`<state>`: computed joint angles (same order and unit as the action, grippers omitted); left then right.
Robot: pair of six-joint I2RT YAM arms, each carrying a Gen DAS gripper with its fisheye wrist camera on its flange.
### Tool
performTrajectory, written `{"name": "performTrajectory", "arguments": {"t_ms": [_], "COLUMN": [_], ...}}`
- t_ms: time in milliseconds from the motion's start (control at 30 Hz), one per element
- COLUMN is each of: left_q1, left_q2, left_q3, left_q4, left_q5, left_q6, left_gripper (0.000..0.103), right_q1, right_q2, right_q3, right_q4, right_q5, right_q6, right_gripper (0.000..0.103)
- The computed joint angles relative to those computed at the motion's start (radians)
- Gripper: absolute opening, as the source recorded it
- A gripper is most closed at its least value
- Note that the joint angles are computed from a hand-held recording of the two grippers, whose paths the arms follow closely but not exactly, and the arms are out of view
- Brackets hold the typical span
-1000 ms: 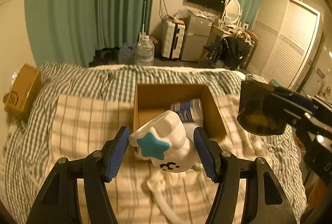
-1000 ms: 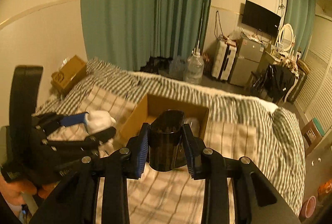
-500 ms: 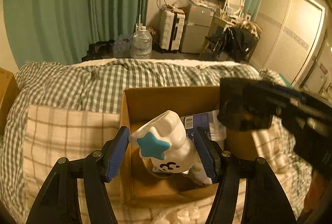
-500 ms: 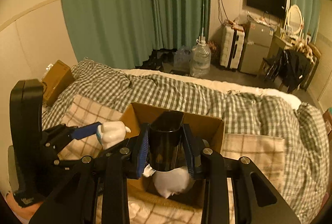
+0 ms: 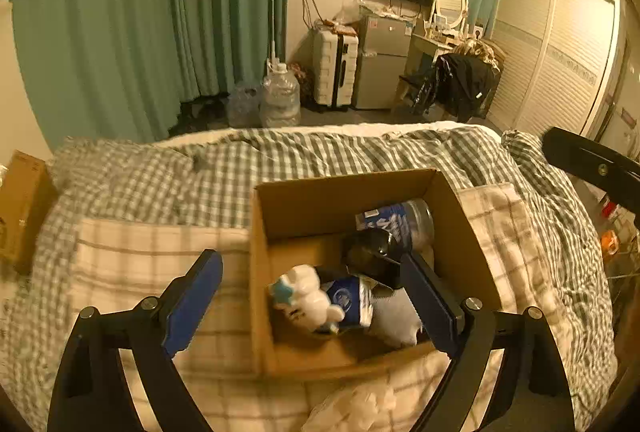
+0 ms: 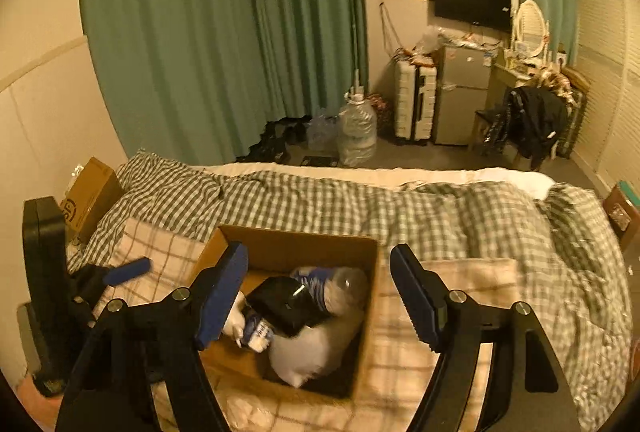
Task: Organize objects
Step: 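Lower the figurine and black cup into the box and open both grippers, then grasp the white plastic strip with the right gripper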
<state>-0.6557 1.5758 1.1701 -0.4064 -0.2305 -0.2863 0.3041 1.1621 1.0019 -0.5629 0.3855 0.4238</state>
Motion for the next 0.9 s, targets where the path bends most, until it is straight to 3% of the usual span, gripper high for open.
{"name": "performTrajectory", "arguments": {"t_ms": [133, 267, 400, 567, 700, 900], "left_q1": [-0.023, -0.070, -0.132, -0.203, -0.220, -0.175], "left_q2": [-0.145, -0.295, -0.438, -0.593, -0.672, -0.733], "left_q3": [-0.051, -0.089, -0.129, -0.188, -0.258, -0.422], "left_q4": [-0.081, -0.189, -0.281, -0.365, -0.396, -0.326], "left_q5": [-0.051, -0.135, -0.211, -0.302, -0.332, -0.302], "left_q6": [-0.013, -0.044, -0.085, -0.154, -0.201, -0.227], "left_gripper": [0.096, 0.096, 0.096, 0.103, 0.103, 0.103], "right_q1": [0.096, 0.287, 0.550, 0.774, 0.866, 0.840], "right_q2": [-0.090, -0.131, -0.110, -0.027, 0.045, 0.105], "right_q3": [0.041, 0.102, 0.184, 0.273, 0.282, 0.168], "right_q4": [-0.184, -0.411, -0.657, -0.888, -0.920, -0.732], "right_q5": [0.114, 0.283, 0.458, 0.550, 0.557, 0.487], "right_q6": [0.072, 0.230, 0.507, 0.810, 0.940, 0.886], "right_gripper": [0.073, 0.073, 0.073, 0.073, 0.073, 0.073]}}
